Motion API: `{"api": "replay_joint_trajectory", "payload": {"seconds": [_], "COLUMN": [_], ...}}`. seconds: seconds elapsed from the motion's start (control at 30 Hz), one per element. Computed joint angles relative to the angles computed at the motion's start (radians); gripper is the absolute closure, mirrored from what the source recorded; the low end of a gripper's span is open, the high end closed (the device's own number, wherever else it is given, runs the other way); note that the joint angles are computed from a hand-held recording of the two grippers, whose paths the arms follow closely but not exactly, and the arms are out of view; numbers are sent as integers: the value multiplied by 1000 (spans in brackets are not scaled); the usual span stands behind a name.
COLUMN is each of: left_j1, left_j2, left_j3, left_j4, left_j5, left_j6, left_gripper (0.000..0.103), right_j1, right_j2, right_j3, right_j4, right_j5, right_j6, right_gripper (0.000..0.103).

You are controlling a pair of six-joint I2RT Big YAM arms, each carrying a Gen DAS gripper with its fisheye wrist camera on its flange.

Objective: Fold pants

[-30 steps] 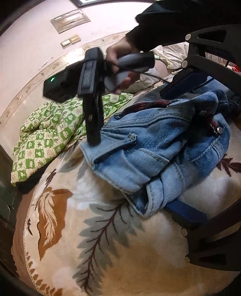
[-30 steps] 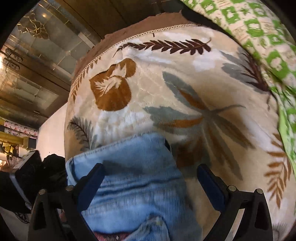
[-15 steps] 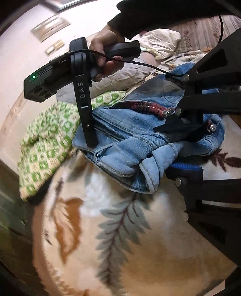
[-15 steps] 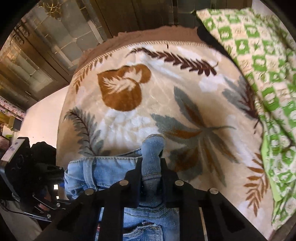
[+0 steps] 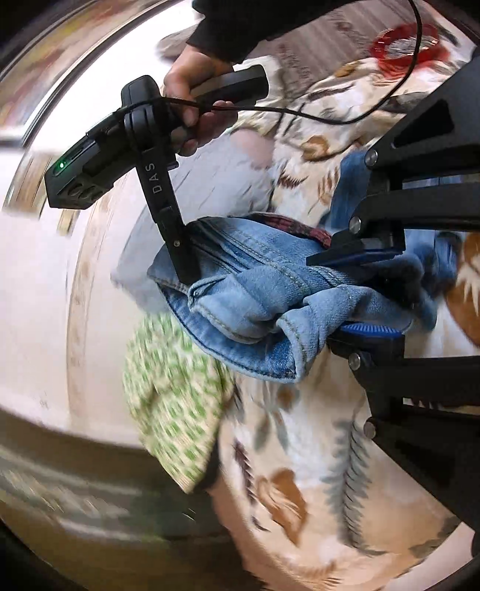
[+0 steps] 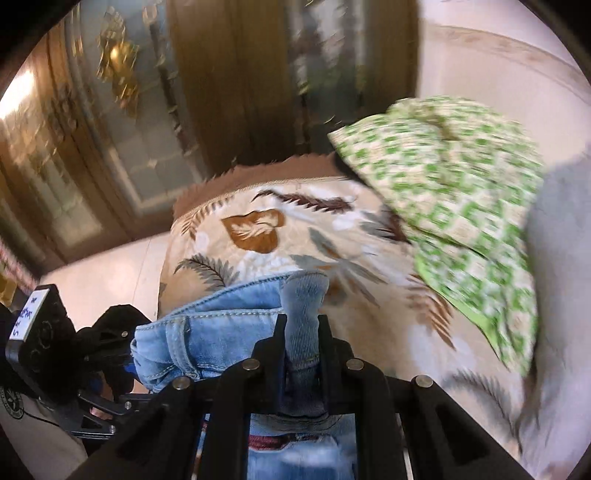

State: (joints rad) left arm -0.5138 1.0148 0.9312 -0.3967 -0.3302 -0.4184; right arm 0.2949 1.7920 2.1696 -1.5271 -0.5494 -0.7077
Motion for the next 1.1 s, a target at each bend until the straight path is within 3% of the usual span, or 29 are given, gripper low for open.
{"api": "replay_joint_trajectory", "payload": {"seconds": [0.27, 0.33, 0.43, 0.5, 0.57, 0.67, 0.9, 0.97, 1.03, 1.1], "left_j1": [-175, -215, -248, -276, -289, -303, -333, -346, -365, -395], "left_j2": [131, 172, 231, 249, 264, 289, 338, 330, 303, 250], "left_j3": [91, 107, 134, 131, 132, 143, 180, 190, 185, 162], "left_j4": [-15, -24, -64, -82, -89, -113, -181, -201, -203, -168], "left_j5": [-13, -19, -7, -25, -35, -35, -67, -88, -95, -126], "left_j6": [69, 83, 77, 84, 97, 123, 196, 202, 214, 249], "left_gripper": [76, 76, 76, 76, 76, 76, 75, 68, 33, 20], "right_j1": [-278, -320, -352, -366, -401, -455, -517, -520, -523, -526], "right_j2": [-184, -194, -194, -206, -217, -227, -334, -375, -412, -445], "right_j3": [-350, -401, -453, -477, -488, -469, -515, -541, -566, -590], "right_j4": [85, 86, 82, 104, 128, 156, 305, 342, 370, 393], "right_j5": [-130, -123, -48, 8, 10, -26, -54, -39, -27, -24], "right_j6": [9, -6, -24, -7, 21, 84, 244, 276, 307, 331], "right_gripper": [87, 86, 78, 63, 26, 21, 14, 13, 11, 10]}}
